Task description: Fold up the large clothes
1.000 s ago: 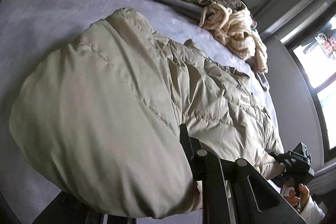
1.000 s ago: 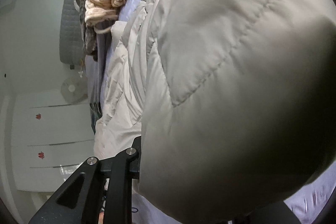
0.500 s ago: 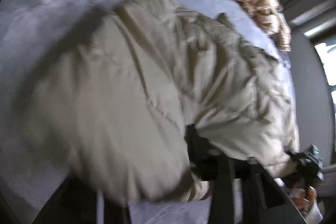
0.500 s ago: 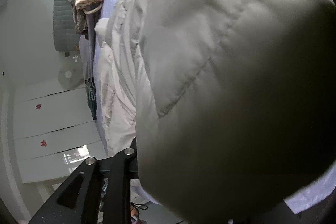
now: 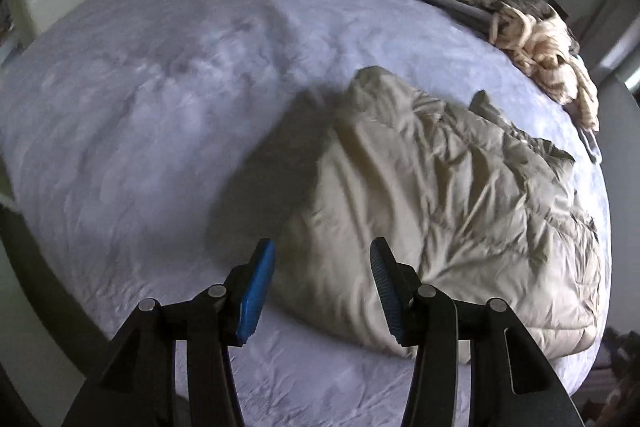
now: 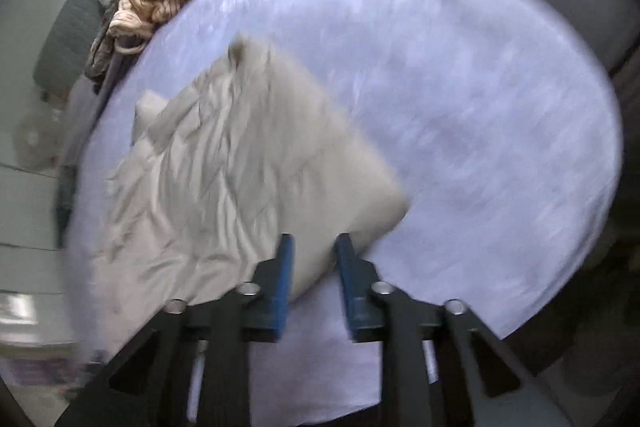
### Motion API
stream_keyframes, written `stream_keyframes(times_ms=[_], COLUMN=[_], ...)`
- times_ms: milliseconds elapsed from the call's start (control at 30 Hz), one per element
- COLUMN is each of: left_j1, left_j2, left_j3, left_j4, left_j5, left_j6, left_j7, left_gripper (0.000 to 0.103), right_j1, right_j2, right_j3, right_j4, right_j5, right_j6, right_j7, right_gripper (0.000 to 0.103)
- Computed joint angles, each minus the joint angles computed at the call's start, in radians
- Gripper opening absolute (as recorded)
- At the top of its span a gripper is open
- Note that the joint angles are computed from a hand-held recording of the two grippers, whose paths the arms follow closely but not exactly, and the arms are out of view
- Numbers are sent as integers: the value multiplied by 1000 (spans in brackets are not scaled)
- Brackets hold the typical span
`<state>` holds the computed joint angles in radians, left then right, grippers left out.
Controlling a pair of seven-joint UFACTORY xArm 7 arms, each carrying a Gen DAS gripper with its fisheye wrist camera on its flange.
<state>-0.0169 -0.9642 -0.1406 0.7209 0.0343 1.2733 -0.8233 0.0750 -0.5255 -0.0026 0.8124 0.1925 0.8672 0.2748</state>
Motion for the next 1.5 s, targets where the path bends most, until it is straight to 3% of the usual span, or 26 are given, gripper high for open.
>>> stream_keyframes(times_ms=[133,233,300,367,467,700,767,867,1000,1033,1067,1100,1133,1300,1500], left_j1=[-19,-35,-35,-28,-25,-22,-27,-35,-54,-61,-67,-74,-79,-115,-134], left_j2=[115,152,186,206,198,170,169,184,201,207,202,208,211,214,230], left_j3=[-12,7,7,9,43,19,10,-10,-38,-47,-52,-63,-70,-101,-77], left_j4=[-14,-44,-25,-6,0,75,96,142,204,217,223,235,239,262,263], left_j5=[5,-14,1,16,-19,1,5,15,2,4,5,6,8,-2,-12], left_j6=[-17,-22,11,44,67,140,137,136,156,157,167,177,181,218,214], left_j7=[33,41,52,52,52,46,49,50,30,29,28,27,22,-1,15], left_gripper=[51,53,73,81,81,81,81,81,81,81,83,101,103,103,103], right_j1=[53,55,43,31,20,6,15,30,51,57,61,69,76,92,92], right_j2=[37,136,166,189,208,208,200,192,169,160,140,134,125,104,85], right_j3=[-10,20,16,-3,-16,-8,-8,-6,-2,1,3,15,13,6,21], right_j4=[46,87,78,74,95,177,196,219,220,218,204,196,191,170,144], right_j5=[23,-6,3,50,81,80,88,105,132,137,138,140,144,160,154], right_j6=[-24,-11,10,26,55,122,131,139,162,169,173,167,171,194,202], right_j7=[-107,-128,-111,-86,-95,-120,-150,-195,-242,-252,-259,-256,-269,-300,-279], right_gripper=[21,21,20,20,20,21,25,40,43,48,54,55,55,56,57])
